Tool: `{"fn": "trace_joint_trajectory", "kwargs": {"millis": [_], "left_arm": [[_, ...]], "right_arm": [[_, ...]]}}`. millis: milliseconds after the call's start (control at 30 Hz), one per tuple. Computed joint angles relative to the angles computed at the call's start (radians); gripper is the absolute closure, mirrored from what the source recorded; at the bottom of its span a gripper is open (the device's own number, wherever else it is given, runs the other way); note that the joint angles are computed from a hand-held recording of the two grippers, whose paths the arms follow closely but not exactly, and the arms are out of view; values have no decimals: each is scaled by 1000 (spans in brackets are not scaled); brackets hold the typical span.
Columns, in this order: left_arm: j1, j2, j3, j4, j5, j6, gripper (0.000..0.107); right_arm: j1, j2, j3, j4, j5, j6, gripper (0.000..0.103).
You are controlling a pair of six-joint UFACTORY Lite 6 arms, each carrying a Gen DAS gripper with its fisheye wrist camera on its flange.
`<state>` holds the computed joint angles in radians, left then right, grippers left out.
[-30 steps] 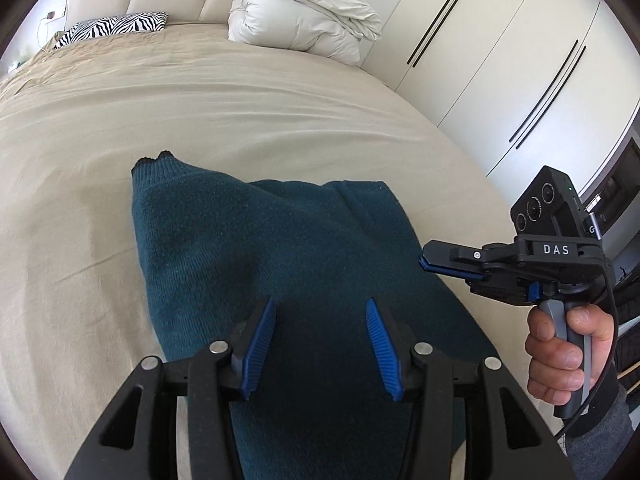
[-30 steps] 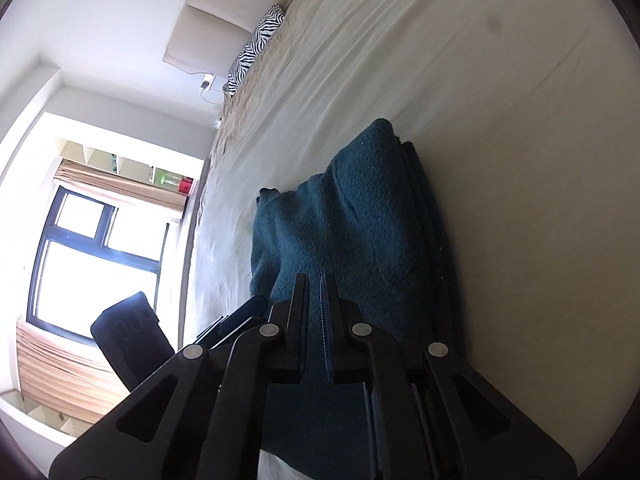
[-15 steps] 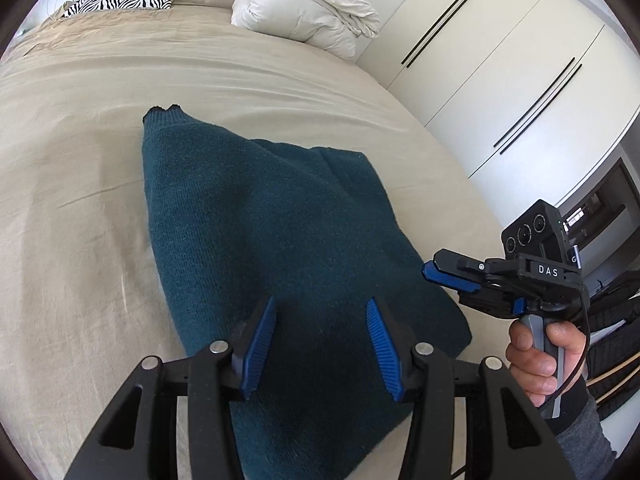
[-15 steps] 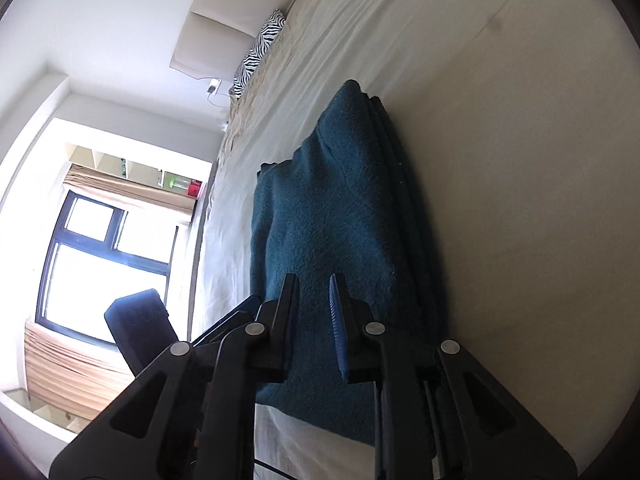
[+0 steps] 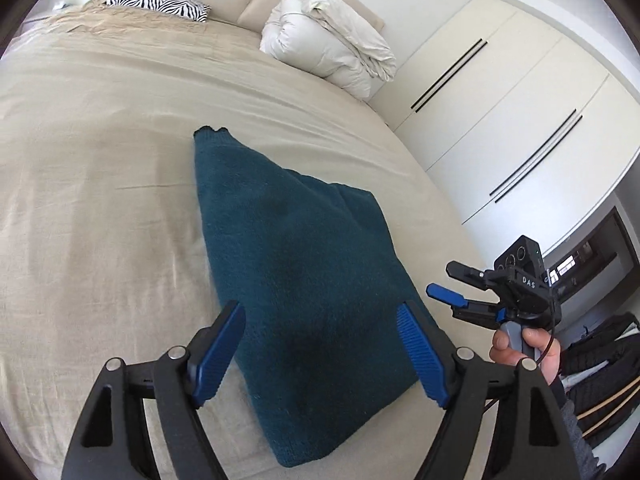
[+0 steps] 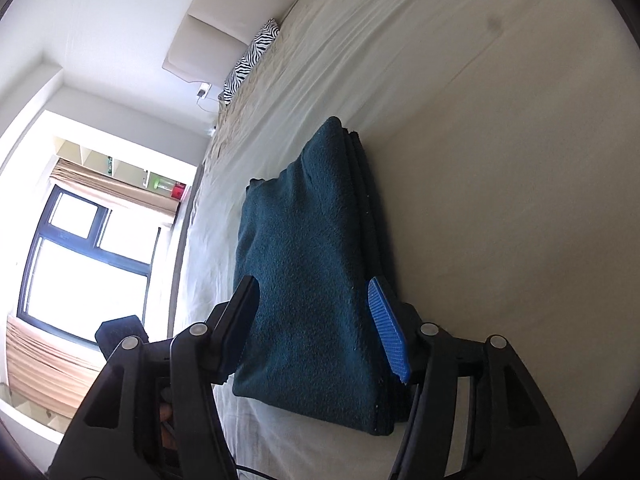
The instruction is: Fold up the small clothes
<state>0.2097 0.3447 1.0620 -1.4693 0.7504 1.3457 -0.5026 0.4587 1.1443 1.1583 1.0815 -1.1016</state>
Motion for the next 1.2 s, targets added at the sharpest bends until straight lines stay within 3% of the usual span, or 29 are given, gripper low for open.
{"fn": "trace_joint_trajectory", "kwargs": {"millis": [100,233,400,467,567,700,833,1033,1200], "left_arm": [[6,156,152,89,12,-119,27],[-11,409,402,209,124,-319,27],[-77,478,534,279,81,-434,22],[-102,497,569,328,46,-489,40],[-97,504,596,359,64,-531,57],[-94,373,481,407,30,-525,62],[-41,140,257,418,27,-466,62],[208,-213,-51,515,172,-322,62],[472,-368,-206,608,274,-160,62]], "right_arm": [[56,133,138,-42,-38,96,47],[129,305,318,-65,-47,187,47],[199,403,440,-76,-62,225,48],[235,395,440,-113,-110,248,63],[278,315,357,-122,-192,258,76],[329,110,180,-142,-305,260,81],[415,-119,13,-174,-354,307,82],[550,-508,-317,-72,-322,319,83],[833,-684,-539,116,-451,348,83]]}}
